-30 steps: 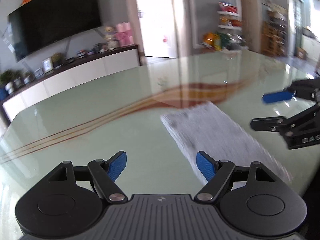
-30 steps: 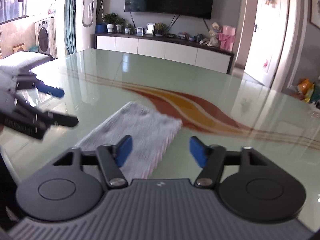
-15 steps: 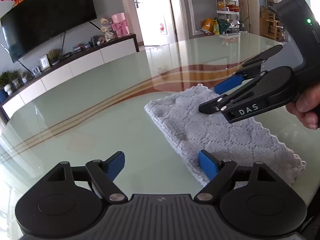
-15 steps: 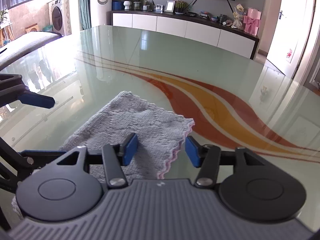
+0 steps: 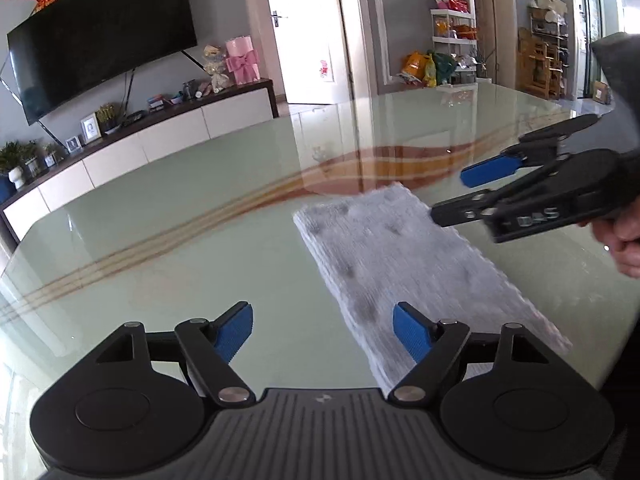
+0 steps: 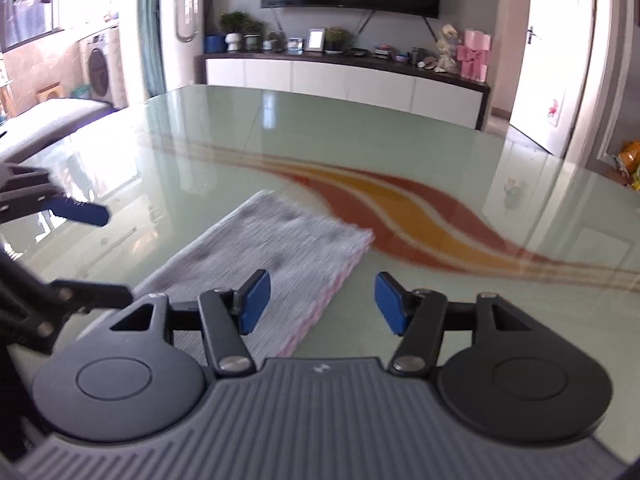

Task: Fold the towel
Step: 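Press the towel edges flat with both open grippers, then close both grippers on the short end of the grey towel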

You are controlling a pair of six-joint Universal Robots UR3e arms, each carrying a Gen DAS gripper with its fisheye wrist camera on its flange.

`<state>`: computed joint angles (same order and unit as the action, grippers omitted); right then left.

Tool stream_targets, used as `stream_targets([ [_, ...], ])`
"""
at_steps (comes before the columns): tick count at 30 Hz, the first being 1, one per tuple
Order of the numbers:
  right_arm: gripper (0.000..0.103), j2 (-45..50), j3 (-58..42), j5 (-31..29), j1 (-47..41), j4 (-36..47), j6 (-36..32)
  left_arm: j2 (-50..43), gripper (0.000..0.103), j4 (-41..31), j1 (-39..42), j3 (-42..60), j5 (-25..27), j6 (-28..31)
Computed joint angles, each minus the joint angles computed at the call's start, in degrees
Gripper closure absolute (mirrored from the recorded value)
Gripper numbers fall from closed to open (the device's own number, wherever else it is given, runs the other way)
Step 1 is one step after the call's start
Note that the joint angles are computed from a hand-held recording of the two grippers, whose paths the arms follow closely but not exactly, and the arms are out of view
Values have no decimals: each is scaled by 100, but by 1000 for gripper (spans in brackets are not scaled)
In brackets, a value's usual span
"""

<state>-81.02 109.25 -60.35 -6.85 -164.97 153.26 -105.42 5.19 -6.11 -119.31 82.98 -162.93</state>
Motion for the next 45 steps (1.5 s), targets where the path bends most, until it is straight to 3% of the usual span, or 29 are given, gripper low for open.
stream_targets([
  [5, 42, -465, 698, -412, 145, 53, -350, 322, 21, -222, 53, -467, -80, 163],
  [10, 39, -468, 867, -607, 116, -400, -164, 419, 22, -268, 104, -529, -173, 179],
  [16, 39, -1018, 1151, 43, -259, 192, -445, 611, 21, -372, 133, -562, -173, 173],
  [18, 38, -1005, 1315, -199, -161, 15, -523, 575, 21, -353, 152, -613, -175, 183],
  [22, 37, -1155, 1456, -129, -279, -20, -229, 683, 21, -391, 202, -686, -234, 154],
  [26, 37, -1233, 1574, -200, -272, -15, -384, 747, 20, -504, 247, -760, -323, 280],
  [29, 40, -1503, 1683, 12, -421, 162, -452, 782, 21, -499, 251, -817, -293, 278],
  [32, 45, -1782, 1755, 292, -567, 497, -681, 1098, 22, -563, 393, -1002, -671, 355],
  [35, 57, -1913, 1734, 467, -591, 814, -874, 1242, 31, -771, 530, -1033, -1077, 477],
  [38, 66, -1955, 1710, 579, -587, 996, -895, 1215, 46, -862, 527, -1007, -1161, 515],
  [42, 66, -1939, 1690, 589, -535, 1117, -879, 1141, 65, -1090, 513, -919, -1275, 579],
  [45, 66, -1972, 1659, 609, -559, 1285, -945, 1090, 66, -1148, 497, -895, -1298, 614],
])
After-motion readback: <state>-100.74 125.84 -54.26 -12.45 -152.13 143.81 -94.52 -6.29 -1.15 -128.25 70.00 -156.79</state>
